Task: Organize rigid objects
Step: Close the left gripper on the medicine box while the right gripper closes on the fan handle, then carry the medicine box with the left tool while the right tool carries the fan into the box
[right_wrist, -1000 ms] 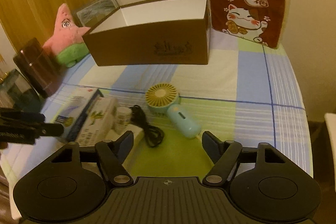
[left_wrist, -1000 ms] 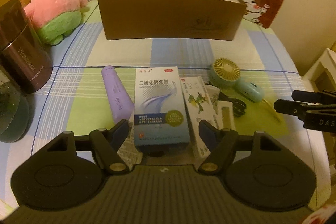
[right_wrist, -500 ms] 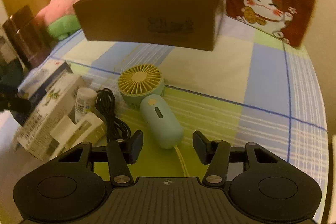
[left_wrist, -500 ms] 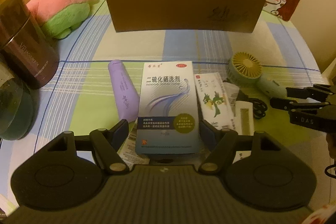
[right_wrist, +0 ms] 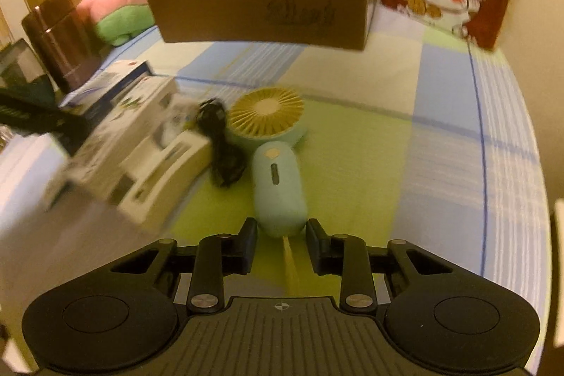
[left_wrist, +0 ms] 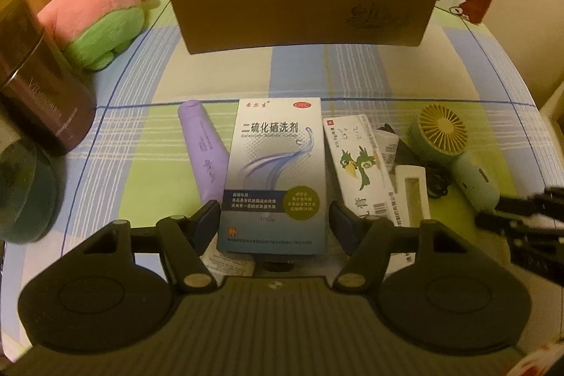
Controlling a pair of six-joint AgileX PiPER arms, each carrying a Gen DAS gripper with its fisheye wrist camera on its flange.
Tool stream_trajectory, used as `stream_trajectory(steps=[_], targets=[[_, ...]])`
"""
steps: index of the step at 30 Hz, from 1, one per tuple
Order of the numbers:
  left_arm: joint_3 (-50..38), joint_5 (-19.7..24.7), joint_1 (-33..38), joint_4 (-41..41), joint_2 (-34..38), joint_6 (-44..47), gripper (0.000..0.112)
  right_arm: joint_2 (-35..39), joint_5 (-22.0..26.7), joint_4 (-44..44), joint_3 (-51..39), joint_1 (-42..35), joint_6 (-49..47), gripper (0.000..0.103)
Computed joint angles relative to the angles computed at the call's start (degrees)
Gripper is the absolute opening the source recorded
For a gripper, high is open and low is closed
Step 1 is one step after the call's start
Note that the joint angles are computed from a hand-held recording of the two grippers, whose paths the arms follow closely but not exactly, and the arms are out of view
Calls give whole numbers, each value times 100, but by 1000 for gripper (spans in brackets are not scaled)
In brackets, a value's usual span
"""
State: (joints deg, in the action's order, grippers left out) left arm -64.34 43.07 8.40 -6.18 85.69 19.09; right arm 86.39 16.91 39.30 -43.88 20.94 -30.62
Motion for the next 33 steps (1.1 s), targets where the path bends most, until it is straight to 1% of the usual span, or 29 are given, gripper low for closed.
stream_trajectory(steps=[2,4,6,9,12,15,18,21,24,29,30,31,33], targets=[[-67,18,18,-41,59,200,66,-107,174,162,28,-13,89,33],[-176,58,59,-143,170,435,66,-167,144,-445,-25,69,919,45],[-314,99,61,-195,309,609,66,-186,-31,-1104,-92,155,1725,48],[-488,75,36,-291,500,824,66,-48,-89,-2011,-317,264,2656,49],[-649,90,18,-334,707,930,66,235,-119,-3008,-606,458,3592,49],[-770,127,66,-445,865,1050,64,547,-78,-3805,-903,604,4427,49],[-846,102,144,-569,947,1220,63,791,-12,-4140,-1103,662,4805,49],[-912,58,211,-686,1009,1372,62,964,61,-4712,-1284,733,5345,48],[-986,86,258,-795,1075,1541,62,1151,157,-4861,-1482,755,5499,48],[-1084,151,306,-925,1169,1706,62,1385,271,-5554,-1751,866,6047,48],[-1106,163,311,-944,1188,1724,62,1424,275,-5630,-1796,886,6078,43],[-1113,172,322,-969,1194,1753,62,1442,234,-5525,-1816,885,5924,34],[-1147,190,346,-1030,1221,1835,62,1497,342,-5808,-1913,975,6132,34]])
